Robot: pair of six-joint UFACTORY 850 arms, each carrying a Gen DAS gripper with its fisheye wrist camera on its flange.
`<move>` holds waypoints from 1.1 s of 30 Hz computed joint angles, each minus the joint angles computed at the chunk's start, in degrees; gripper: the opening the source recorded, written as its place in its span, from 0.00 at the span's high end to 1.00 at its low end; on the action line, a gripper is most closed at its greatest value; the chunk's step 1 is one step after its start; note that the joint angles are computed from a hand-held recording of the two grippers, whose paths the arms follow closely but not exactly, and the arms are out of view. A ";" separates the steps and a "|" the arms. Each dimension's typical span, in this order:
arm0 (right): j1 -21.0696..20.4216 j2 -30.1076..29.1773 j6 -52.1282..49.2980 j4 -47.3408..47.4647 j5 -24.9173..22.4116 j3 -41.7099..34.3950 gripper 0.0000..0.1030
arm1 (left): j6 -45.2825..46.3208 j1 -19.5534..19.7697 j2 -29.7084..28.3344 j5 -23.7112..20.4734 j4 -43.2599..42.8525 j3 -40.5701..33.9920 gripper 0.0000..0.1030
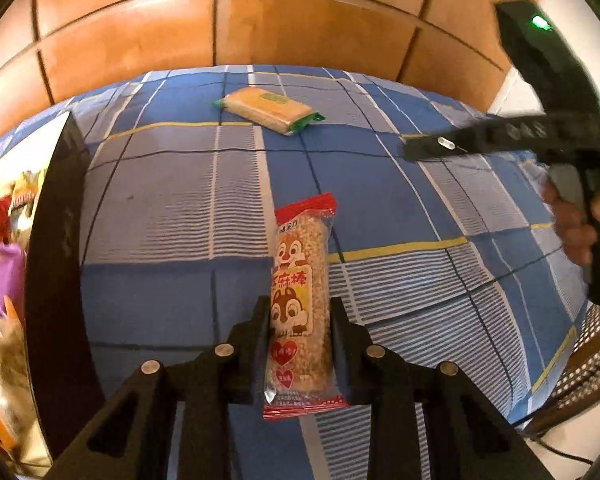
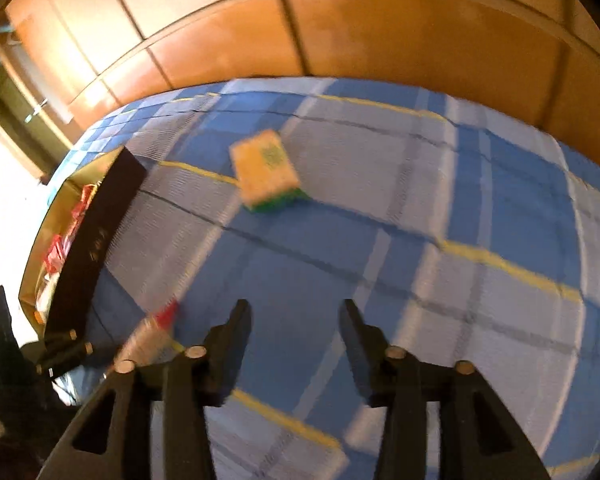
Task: Organize snacks
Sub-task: 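Grasp the WEIDAN cracker pack with the right gripper while the left holds the rice bar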
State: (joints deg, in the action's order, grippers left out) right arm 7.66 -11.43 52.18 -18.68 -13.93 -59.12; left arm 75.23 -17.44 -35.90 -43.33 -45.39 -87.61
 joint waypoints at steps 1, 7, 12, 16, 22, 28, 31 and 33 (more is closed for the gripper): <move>-0.09 -2.31 -3.61 1.55 -0.40 -2.97 0.44 | -0.42 0.09 -0.36 -0.50 -0.14 -0.55 0.73; -0.75 -13.93 -12.06 0.94 -8.67 -18.41 0.38 | 1.46 1.05 -0.45 -1.58 -2.85 -0.18 0.73; -1.54 -20.76 -16.39 1.75 -15.14 -27.31 0.38 | 2.19 1.51 -0.27 -2.27 -4.19 0.33 0.73; -1.95 -24.29 -19.03 2.81 -18.04 -31.66 0.38 | 3.03 1.60 -0.26 -2.27 -5.20 0.62 0.72; -1.20 -21.71 -19.01 3.52 -15.97 -27.49 0.55 | 3.94 1.81 0.58 -1.85 -5.88 1.91 0.72; 1.13 -12.51 -17.56 5.71 -14.90 -14.16 0.54 | 4.75 1.66 1.40 -0.73 -6.57 3.12 0.72; 2.65 -7.33 -12.02 3.29 -13.49 -6.89 0.54 | 5.07 1.36 1.82 0.29 -6.68 3.64 0.72; 3.63 -4.73 -6.81 -0.48 -12.02 -3.05 0.54 | 5.71 0.99 2.32 1.45 -6.67 4.27 0.72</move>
State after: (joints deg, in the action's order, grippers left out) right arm 11.29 -16.16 45.37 -19.16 -25.95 -62.17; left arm 80.94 -16.45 -33.57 -41.89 -52.06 -83.34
